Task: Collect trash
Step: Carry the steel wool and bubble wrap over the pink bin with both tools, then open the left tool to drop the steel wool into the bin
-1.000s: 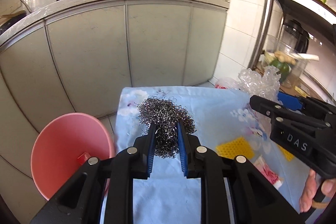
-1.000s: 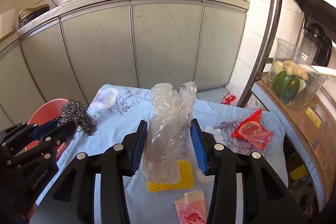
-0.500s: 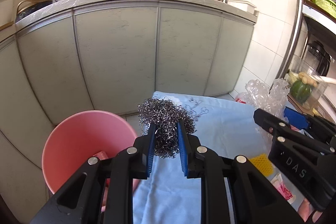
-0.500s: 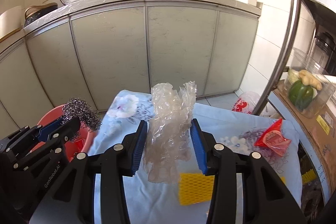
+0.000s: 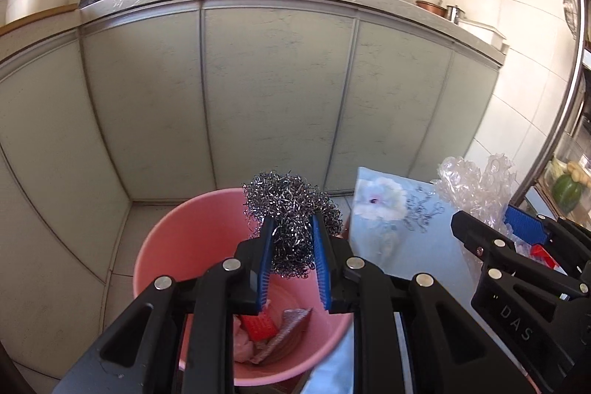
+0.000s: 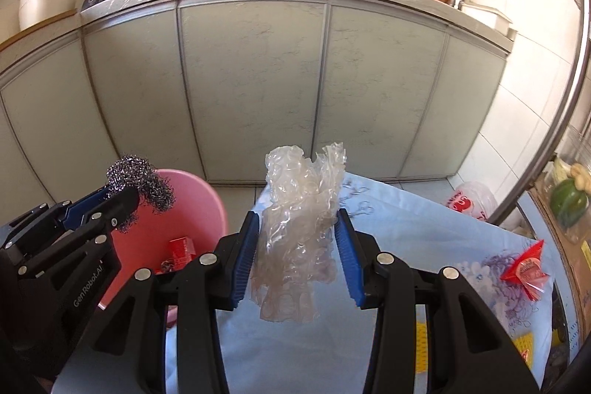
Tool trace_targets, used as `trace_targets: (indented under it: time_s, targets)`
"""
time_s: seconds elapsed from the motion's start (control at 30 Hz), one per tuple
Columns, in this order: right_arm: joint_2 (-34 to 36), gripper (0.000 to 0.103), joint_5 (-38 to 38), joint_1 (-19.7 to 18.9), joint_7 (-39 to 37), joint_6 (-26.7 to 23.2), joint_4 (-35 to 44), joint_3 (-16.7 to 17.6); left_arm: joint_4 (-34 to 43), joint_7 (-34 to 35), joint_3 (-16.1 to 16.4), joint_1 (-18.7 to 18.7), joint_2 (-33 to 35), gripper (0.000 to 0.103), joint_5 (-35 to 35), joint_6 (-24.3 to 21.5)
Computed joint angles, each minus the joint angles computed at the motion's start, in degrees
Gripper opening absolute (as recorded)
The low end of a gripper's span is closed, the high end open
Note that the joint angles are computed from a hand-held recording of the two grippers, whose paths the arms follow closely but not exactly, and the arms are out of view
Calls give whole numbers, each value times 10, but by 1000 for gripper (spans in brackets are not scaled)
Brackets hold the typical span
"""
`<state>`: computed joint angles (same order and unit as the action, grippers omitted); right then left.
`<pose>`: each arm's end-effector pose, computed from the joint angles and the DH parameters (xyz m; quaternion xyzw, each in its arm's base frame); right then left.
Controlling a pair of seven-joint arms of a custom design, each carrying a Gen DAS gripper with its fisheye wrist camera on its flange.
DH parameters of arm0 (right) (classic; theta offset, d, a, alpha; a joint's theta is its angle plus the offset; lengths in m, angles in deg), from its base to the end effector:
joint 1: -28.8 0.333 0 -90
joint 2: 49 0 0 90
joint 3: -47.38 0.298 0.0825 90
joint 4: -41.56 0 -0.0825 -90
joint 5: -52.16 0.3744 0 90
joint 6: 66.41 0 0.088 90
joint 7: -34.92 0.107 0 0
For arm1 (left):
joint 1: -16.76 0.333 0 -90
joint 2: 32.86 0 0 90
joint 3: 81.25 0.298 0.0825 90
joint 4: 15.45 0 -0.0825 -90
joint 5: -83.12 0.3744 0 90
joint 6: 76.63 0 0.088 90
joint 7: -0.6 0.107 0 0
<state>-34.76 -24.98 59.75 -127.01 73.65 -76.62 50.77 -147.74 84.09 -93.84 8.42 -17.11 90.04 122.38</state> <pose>0.4862 0.3297 0.3165 -0.5555 0.7122 -0.3576 0.2374 0.5255 -0.2117 0.3284 -0.5169 0.7377 -0.3802 0.2100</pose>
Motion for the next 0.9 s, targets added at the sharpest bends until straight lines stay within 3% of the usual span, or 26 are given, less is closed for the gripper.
trace_targets:
  time_s: [0.33, 0.67, 0.9]
  targets:
    - [88, 43, 58, 27, -94, 25, 104, -17, 23, 17, 33, 5, 30, 20, -28, -23]
    - [147, 43, 125, 57, -159, 46, 171, -48, 46, 24, 37, 19, 61, 21, -38, -44]
    - [179, 43, 177, 61, -209, 79, 204, -68, 66, 24, 44, 17, 80, 28, -50, -69]
